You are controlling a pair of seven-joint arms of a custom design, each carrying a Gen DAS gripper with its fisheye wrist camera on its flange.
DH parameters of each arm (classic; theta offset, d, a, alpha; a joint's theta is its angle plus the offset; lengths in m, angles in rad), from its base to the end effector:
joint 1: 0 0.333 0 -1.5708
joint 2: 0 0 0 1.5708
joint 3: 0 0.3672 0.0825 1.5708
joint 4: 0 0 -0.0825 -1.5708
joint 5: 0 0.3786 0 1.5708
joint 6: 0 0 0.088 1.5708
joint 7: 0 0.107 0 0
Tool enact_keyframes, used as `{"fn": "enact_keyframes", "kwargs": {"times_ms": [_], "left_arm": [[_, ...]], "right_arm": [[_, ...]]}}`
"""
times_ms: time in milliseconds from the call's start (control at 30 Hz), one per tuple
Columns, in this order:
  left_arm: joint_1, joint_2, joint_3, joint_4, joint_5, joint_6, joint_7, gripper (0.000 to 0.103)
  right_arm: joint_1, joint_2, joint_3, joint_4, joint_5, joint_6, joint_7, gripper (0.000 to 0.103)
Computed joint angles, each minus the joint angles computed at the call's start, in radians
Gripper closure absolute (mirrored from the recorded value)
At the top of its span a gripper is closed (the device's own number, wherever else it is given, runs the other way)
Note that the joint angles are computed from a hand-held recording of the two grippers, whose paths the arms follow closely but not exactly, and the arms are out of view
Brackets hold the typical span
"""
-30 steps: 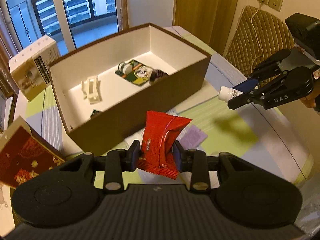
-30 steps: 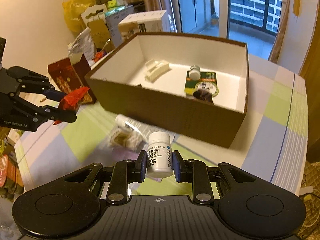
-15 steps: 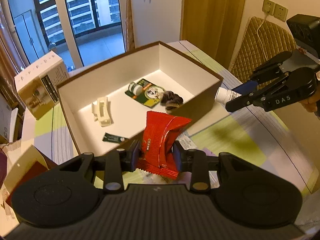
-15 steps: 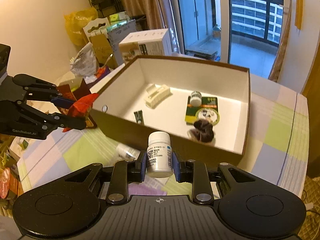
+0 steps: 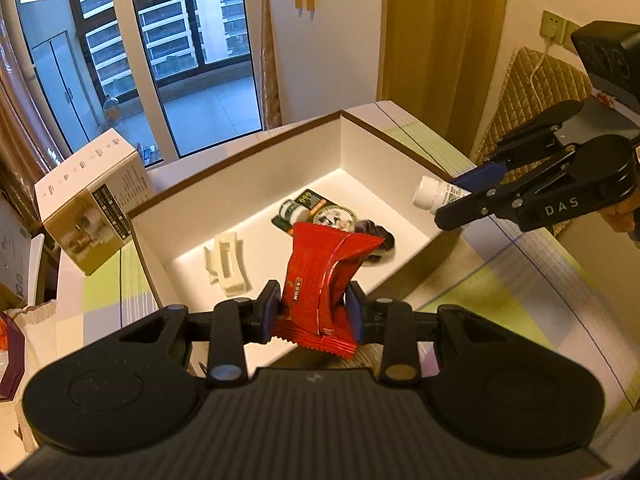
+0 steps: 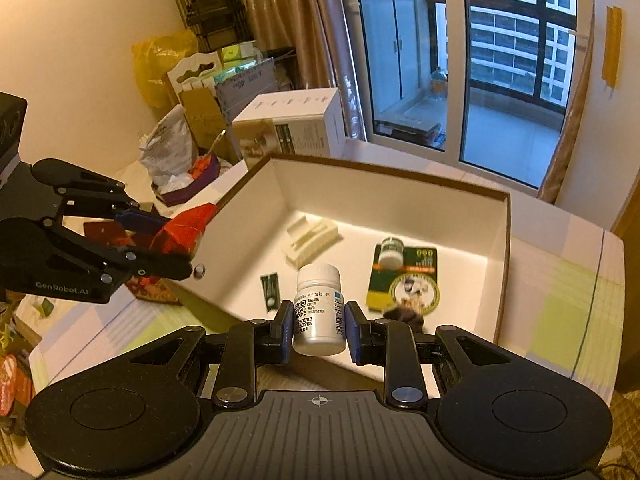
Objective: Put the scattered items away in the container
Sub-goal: 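Carry the red packet and pill bottle over the box with both grippers, then lower both grippers into the box and open them to release the items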
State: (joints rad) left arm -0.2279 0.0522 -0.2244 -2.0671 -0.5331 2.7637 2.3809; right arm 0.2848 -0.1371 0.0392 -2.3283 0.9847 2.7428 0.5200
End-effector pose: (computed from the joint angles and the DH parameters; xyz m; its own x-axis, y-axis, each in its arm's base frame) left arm 0.5492 -0.2402 0.5312 -0.7217 -0.6906 -0.0460 -0.4991 0.5654 -0.6567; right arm 0.4921 0.1312 0.4958 0.5751 -0.8007 -0.1678 -0.6545 -0.3273 -0.6815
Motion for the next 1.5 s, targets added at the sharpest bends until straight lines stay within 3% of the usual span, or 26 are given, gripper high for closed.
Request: {"fn": "enact_keyframes", "kwargs": {"times_ms": [533,1033,1267,1500], "left_arm": [[-0.005,0.158,0.023,0.181,0.125,-0.074,-0.138,0.073],[-0.012,0.237,0.040,0.239,0.192,-0.140,-0.214,0.073],[-0.037,0.294,0.064,0.312,0.267,-0.224,-0.306,0.073],[-0.049,0.370,0.076,0.417,0.317,-0.310,-0.381,0.073]], "right_arm": [[-0.027,0.170,0.018,0.142,-0.117,-0.054,0.109,0.073],[-0.033,0.261,0.025,0.188,-0.258,-0.086,0.199,0.073],[-0.026,0.328,0.011,0.242,-0.402,-0.124,0.291,0.073],[-0.029,0.382,0.008,0.299,-0.462,-0.150,0.317,0.073]]}}
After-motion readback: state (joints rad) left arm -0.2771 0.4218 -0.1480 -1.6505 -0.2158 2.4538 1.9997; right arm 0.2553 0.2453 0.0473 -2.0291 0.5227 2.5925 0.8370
